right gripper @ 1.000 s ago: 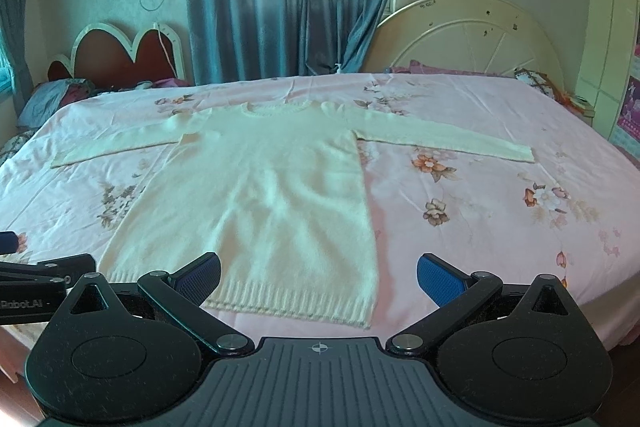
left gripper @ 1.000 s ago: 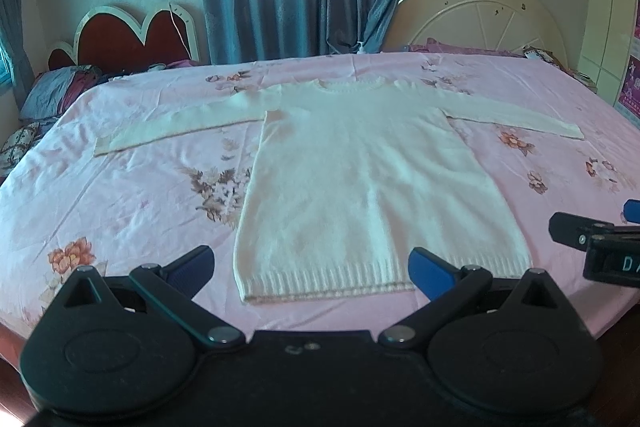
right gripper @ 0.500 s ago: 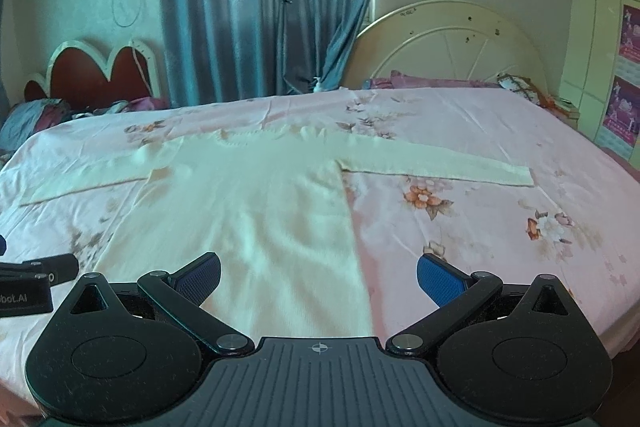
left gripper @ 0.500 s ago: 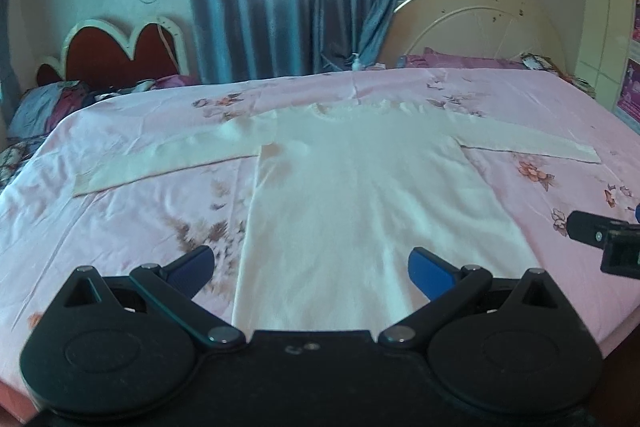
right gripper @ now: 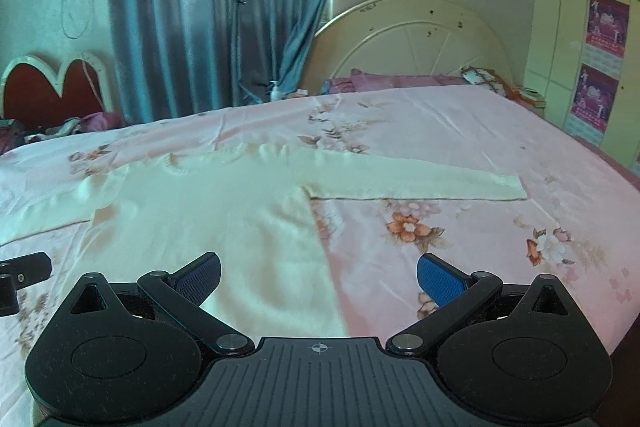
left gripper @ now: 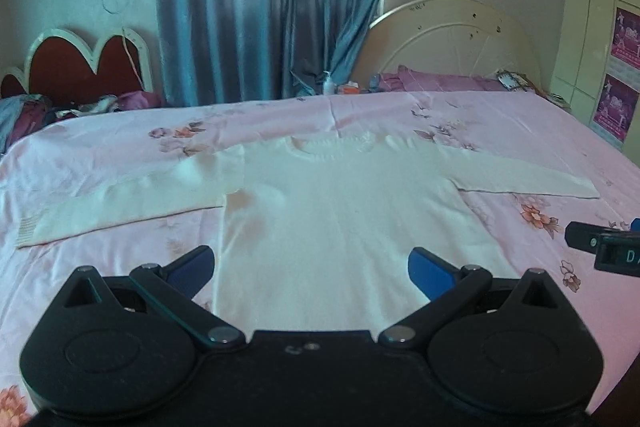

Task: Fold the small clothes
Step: 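Move the right gripper toward the cuff of the sweater sleeve, then close the right gripper on the sleeve cuff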

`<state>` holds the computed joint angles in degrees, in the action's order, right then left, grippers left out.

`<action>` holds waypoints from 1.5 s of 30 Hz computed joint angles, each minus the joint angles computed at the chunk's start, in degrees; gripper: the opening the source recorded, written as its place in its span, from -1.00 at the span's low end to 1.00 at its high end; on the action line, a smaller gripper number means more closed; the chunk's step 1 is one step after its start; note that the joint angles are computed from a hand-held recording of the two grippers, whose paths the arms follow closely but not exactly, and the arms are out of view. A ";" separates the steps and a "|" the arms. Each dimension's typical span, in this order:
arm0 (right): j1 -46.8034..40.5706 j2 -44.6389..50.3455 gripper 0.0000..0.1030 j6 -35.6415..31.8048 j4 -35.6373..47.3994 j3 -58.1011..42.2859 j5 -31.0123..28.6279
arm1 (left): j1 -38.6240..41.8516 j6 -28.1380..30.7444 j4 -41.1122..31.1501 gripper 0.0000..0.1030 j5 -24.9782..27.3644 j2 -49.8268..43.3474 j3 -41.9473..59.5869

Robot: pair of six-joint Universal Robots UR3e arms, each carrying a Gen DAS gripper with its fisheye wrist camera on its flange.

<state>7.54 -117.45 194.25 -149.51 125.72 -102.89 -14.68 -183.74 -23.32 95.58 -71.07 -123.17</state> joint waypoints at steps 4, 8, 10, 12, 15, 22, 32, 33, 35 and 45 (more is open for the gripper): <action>-4.95 1.06 1.00 -2.69 -1.11 0.28 2.14 | -0.53 -1.75 5.64 0.99 -0.67 -6.13 1.39; -12.87 2.82 1.00 -6.88 -4.82 1.98 7.04 | -2.82 -2.77 11.20 0.99 1.74 -14.15 4.64; -18.00 5.08 1.00 -9.43 -8.11 2.97 10.15 | -3.49 -1.46 10.87 1.00 1.85 -18.09 8.03; -23.09 7.65 1.00 -11.54 -10.50 3.11 13.76 | -3.30 -2.81 8.34 1.00 0.51 -20.78 11.48; -30.76 13.08 1.00 -14.85 -14.29 1.99 19.39 | -4.42 -7.20 5.60 1.00 2.63 -26.70 18.31; -42.24 30.07 1.00 -19.22 -23.03 -5.04 26.98 | -8.35 -9.59 1.70 0.96 6.37 -44.57 38.99; -51.62 46.62 0.94 -18.34 -26.77 -14.86 30.62 | -12.25 -10.86 -10.58 0.95 9.09 -61.30 63.18; -52.37 47.71 0.47 -18.09 -25.78 -15.88 31.10 | -12.52 -10.98 -11.85 0.95 9.25 -62.58 65.21; -53.75 49.95 0.07 -16.75 -23.14 -18.24 31.70 | -13.05 -10.79 -14.16 0.95 9.46 -64.77 68.82; -58.97 55.10 0.07 -10.64 -25.69 -19.18 36.21 | -13.94 -8.84 -22.64 0.96 10.09 -72.40 83.45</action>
<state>-51.43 -62.36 183.61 -175.21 106.53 -66.67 -28.62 -192.58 -45.96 105.67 -143.47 -39.72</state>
